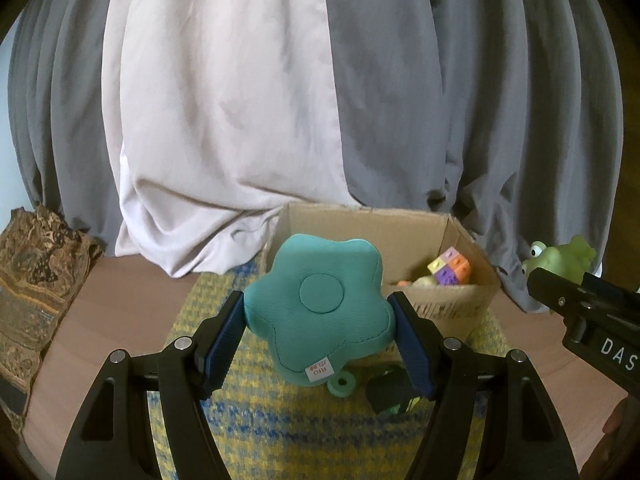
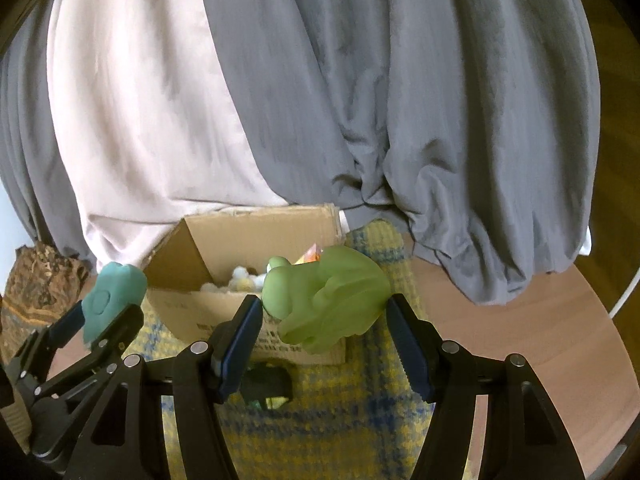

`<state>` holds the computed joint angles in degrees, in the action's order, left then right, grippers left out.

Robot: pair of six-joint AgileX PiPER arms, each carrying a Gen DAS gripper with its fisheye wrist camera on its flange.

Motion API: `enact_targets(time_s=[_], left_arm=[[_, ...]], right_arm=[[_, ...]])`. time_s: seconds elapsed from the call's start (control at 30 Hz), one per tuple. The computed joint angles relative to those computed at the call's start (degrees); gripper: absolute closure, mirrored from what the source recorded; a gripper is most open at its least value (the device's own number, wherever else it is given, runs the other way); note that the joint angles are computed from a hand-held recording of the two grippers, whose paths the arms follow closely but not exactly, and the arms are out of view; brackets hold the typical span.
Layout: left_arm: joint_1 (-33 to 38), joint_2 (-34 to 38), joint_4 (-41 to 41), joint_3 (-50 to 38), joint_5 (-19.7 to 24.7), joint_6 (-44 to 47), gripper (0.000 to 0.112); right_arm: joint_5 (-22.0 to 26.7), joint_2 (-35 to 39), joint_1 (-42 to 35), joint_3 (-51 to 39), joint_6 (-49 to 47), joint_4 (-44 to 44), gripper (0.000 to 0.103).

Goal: Organize objects
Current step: 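Lift the star plush with the left tool while the right tool lifts the frog over the box, then open both tools above the box to drop the star plush and frog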

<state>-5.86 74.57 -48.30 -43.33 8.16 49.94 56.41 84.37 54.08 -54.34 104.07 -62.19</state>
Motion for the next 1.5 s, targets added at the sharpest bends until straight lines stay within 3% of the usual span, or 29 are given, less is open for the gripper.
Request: enact_targets(time_s=[0.37,0.6,0.7,1.5], left_arm=[[-2.17,4.21,16.23,-7.92,1.52,-16.70,0.041],[-2.27,7.66,19.03,-12.44,2.83,-19.27,0.041],[-1.68,9.55,15.03,-14.72,4.40,-14.93,0.041],[-1.79,24.00,26.19,-31.25,10.43,-24.77,0.040]], right_arm=[[-1.02,0.48,-4.53,-4.60,-5.94,0.49,0.039],[-3.91,2.26,-8.09,-7.73,-10.29,2.07,0.039],[-4.83,3.60,-9.36,-9.68,-12.33,2.77,0.039],[-14.45,15.74,-21.31,-23.61,-30.03,15.01,0.038]])
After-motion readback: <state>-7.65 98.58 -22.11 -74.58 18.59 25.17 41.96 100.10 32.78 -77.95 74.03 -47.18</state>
